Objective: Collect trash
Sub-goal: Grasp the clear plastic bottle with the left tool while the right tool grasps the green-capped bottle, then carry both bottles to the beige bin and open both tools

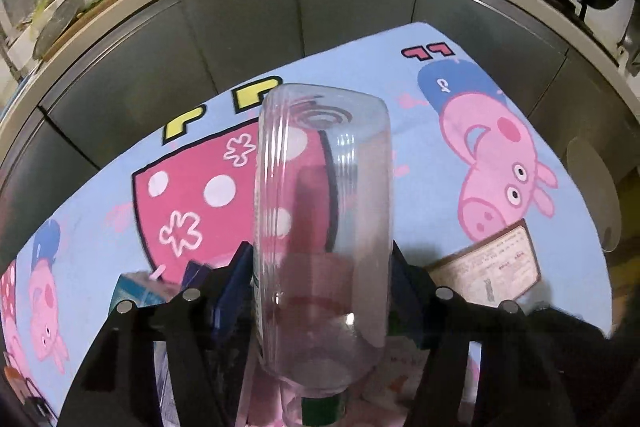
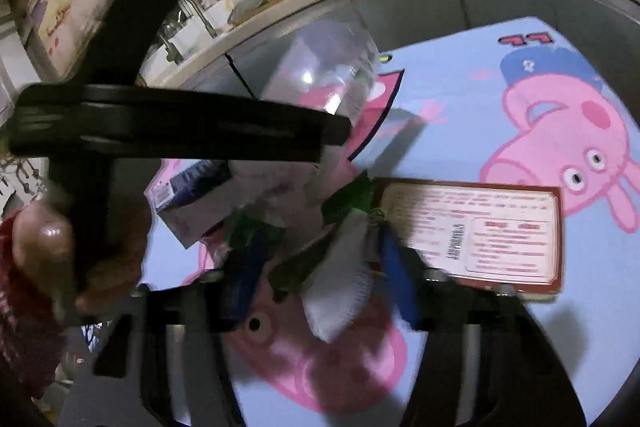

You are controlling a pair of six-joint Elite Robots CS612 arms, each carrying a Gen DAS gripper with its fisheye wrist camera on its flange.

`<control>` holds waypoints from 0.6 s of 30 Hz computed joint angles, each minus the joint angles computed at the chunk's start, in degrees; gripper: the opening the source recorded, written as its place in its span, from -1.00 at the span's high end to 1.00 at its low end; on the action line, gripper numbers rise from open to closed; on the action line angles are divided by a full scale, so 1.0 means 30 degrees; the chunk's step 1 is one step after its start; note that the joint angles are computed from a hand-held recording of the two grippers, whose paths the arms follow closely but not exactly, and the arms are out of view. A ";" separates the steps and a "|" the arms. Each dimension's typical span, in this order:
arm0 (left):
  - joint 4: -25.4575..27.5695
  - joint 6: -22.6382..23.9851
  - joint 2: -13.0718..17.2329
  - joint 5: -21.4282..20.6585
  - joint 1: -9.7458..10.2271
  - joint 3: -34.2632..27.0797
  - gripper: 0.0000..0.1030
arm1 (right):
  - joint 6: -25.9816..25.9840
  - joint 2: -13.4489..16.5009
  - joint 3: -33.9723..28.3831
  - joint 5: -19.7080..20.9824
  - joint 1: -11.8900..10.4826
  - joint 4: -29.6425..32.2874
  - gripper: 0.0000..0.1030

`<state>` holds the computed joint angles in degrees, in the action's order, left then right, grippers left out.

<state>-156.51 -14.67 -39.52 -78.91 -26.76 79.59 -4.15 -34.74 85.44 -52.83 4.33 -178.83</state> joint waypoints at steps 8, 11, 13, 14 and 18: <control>-0.4118 -0.0850 -0.2106 -0.0780 0.0071 0.3226 -0.24 | 0.2006 -0.0740 0.2349 0.2328 -0.1148 -0.3083 0.99; -0.5497 -0.0789 -0.2696 -0.0962 -0.0141 0.4215 -0.22 | 0.3171 -0.1113 0.3631 0.2135 -0.1792 -0.5247 0.98; -0.6152 -0.0799 -0.2960 -0.1251 -0.0288 0.4671 -0.21 | 0.3815 -0.1259 0.4192 0.1864 -0.2194 -0.6021 0.98; -0.6294 -0.0850 -0.3008 -0.1464 -0.0332 0.4756 -0.21 | 0.4168 -0.1356 0.4532 0.1579 -0.2454 -0.6457 0.98; -0.6505 -0.0922 -0.2947 -0.2646 -0.0510 0.4715 -0.20 | 0.4598 -0.1605 0.5275 0.0681 -0.3026 -0.7140 0.99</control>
